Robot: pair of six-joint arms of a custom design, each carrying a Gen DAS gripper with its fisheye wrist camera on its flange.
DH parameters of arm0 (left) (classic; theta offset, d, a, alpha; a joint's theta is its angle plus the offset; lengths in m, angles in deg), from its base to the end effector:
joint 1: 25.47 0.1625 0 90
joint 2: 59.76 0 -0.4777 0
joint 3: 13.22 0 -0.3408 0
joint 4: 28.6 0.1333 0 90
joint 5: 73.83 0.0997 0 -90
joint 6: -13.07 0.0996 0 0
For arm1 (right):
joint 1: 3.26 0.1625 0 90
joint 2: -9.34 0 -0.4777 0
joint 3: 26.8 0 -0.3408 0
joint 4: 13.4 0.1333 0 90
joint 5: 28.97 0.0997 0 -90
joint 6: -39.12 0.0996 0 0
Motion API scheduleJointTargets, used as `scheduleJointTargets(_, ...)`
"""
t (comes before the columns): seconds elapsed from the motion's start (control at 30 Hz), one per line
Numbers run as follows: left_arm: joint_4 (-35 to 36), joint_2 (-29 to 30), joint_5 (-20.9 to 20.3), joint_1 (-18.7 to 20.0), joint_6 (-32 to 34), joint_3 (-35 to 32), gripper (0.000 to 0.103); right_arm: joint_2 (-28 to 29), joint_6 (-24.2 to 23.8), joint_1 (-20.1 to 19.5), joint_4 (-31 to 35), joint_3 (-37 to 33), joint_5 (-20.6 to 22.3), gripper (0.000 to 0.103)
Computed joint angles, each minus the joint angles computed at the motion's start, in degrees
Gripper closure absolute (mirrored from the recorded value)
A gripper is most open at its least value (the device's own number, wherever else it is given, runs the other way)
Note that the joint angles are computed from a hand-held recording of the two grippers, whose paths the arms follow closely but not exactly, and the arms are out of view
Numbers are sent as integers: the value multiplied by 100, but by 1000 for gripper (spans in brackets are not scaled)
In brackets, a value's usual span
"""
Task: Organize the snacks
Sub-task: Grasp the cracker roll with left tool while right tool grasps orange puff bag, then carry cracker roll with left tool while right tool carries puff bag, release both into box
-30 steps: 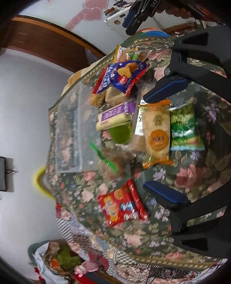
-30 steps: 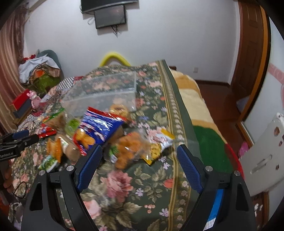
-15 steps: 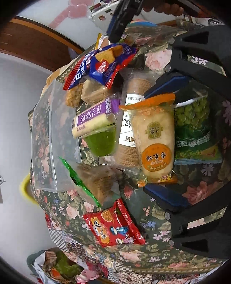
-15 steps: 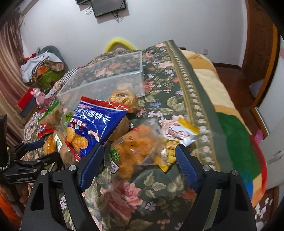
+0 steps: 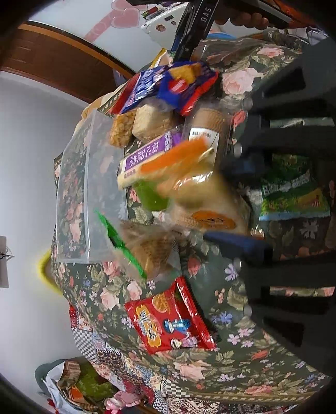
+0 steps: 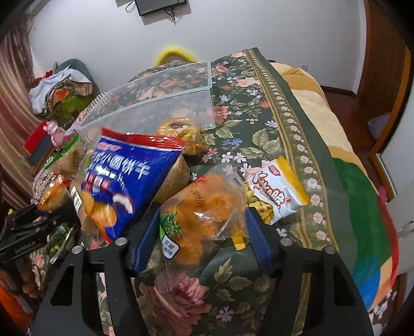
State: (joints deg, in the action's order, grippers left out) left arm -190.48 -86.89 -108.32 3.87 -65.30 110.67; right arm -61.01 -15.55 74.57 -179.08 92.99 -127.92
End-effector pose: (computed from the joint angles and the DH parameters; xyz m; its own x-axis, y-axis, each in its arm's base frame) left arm -0.2883 -0.4091 -0.0512 -0.7696 -0.3016 -0.5628 0.1837 0.7395 -0.6476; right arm 0.0066 -0.5284 0.3093 -0.7043 -0.5560 0.4414 -0.6666 0.7318 -0.1418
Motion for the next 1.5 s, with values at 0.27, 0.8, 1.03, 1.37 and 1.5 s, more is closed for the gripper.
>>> scheduleJointTargets(0.27,547,-218,361,-278,-396,98,81,-81,-23,11,-75,58,73,53)
scheduleJointTargets(0.8,962,-716,1358,-448,-47,-225,81,-357,6,286,-290,-57,821,54)
scheduleJointTargets(1.03,864,-826,1683,-281,493,-451,81,-174,3,584,-468,-227,1136,54)
scheduleJointTargets(1.37,-27,-836,1897,168,2076,-815,81,328,-4,922,-692,-533,1318,54)
scheduleJointTargets(1.5,-393,-812,1741,414,2635,-968,81,581,64,1030,-667,-731,1239,54)
